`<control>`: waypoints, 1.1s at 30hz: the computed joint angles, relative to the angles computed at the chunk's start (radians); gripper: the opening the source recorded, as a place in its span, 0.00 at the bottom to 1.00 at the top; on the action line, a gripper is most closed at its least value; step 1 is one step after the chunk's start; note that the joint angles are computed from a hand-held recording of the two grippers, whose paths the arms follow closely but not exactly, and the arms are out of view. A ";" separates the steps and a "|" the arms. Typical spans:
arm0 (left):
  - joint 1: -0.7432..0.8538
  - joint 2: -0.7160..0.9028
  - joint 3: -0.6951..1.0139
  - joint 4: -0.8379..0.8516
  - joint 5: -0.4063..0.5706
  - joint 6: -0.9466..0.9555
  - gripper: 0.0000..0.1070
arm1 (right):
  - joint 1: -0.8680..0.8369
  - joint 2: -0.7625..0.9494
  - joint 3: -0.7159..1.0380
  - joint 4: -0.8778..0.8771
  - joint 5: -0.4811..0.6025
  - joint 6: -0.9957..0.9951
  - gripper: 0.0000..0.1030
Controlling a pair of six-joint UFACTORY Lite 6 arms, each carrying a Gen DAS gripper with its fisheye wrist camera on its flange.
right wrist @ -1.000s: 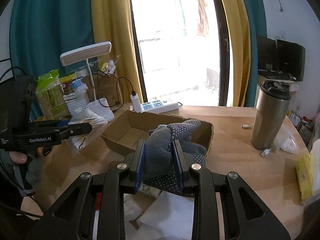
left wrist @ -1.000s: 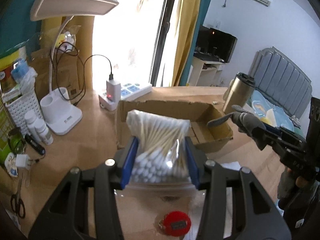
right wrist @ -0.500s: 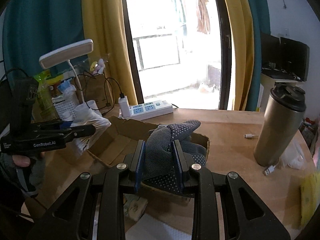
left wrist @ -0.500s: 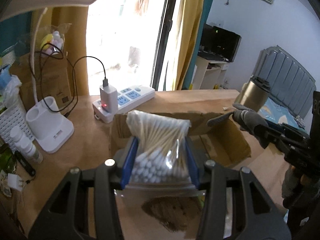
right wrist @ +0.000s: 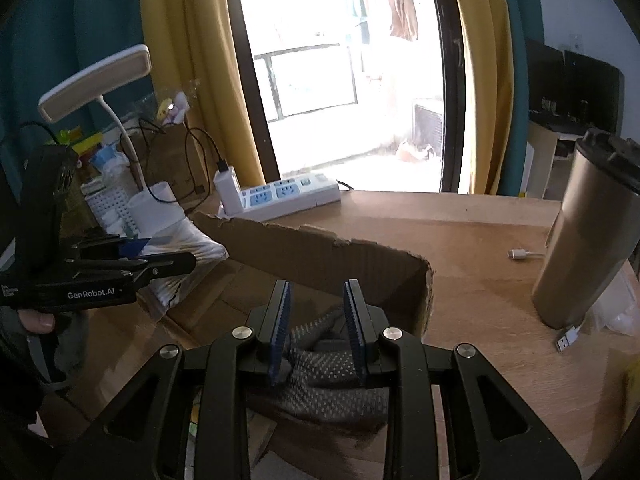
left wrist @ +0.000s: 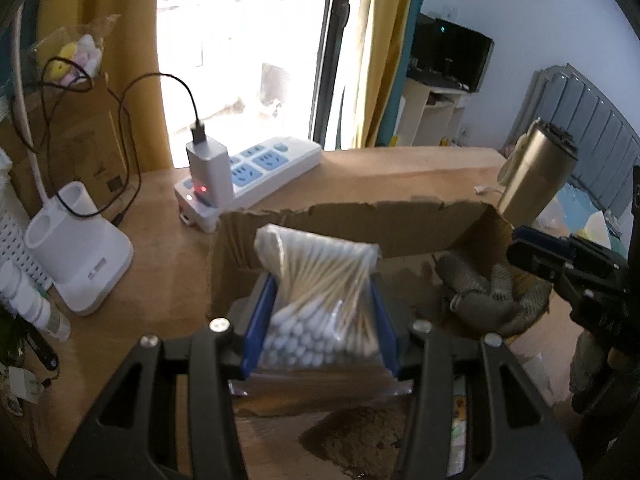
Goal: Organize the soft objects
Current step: 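Carry the glove and swab bag to the cardboard box with both tools, then open both tools to drop the glove and swab bag into the box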
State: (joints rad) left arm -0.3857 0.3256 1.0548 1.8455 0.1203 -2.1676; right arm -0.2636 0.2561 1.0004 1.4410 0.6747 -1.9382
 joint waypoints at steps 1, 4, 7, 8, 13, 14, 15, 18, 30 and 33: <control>0.001 0.005 0.004 -0.022 -0.004 0.021 0.47 | 0.003 0.000 -0.001 0.000 -0.006 0.001 0.28; -0.001 -0.010 -0.009 0.055 -0.008 -0.063 0.51 | 0.010 -0.026 -0.014 0.000 -0.016 0.017 0.29; -0.012 -0.049 -0.039 0.129 0.004 -0.137 0.62 | 0.002 -0.067 -0.036 -0.005 -0.013 0.020 0.32; -0.017 -0.066 -0.052 0.140 0.008 -0.154 0.64 | -0.003 -0.088 -0.049 -0.009 -0.012 0.023 0.35; -0.050 -0.190 -0.143 0.121 0.037 -0.149 0.66 | -0.044 -0.210 -0.126 -0.021 0.017 0.027 0.39; -0.056 -0.214 -0.160 0.095 0.041 -0.126 0.66 | -0.057 -0.244 -0.152 -0.023 0.027 0.027 0.41; -0.065 -0.247 -0.185 0.067 0.049 -0.102 0.66 | -0.067 -0.264 -0.167 -0.026 0.032 0.029 0.42; -0.092 -0.332 -0.251 -0.001 0.076 -0.048 0.66 | -0.112 -0.334 -0.222 -0.046 0.066 0.031 0.44; -0.248 -0.640 -0.483 -0.248 0.199 0.107 0.67 | -0.289 -0.587 -0.407 -0.154 0.201 0.052 0.46; -0.285 -0.687 -0.518 -0.271 0.221 0.119 0.67 | -0.329 -0.625 -0.440 -0.173 0.229 0.052 0.49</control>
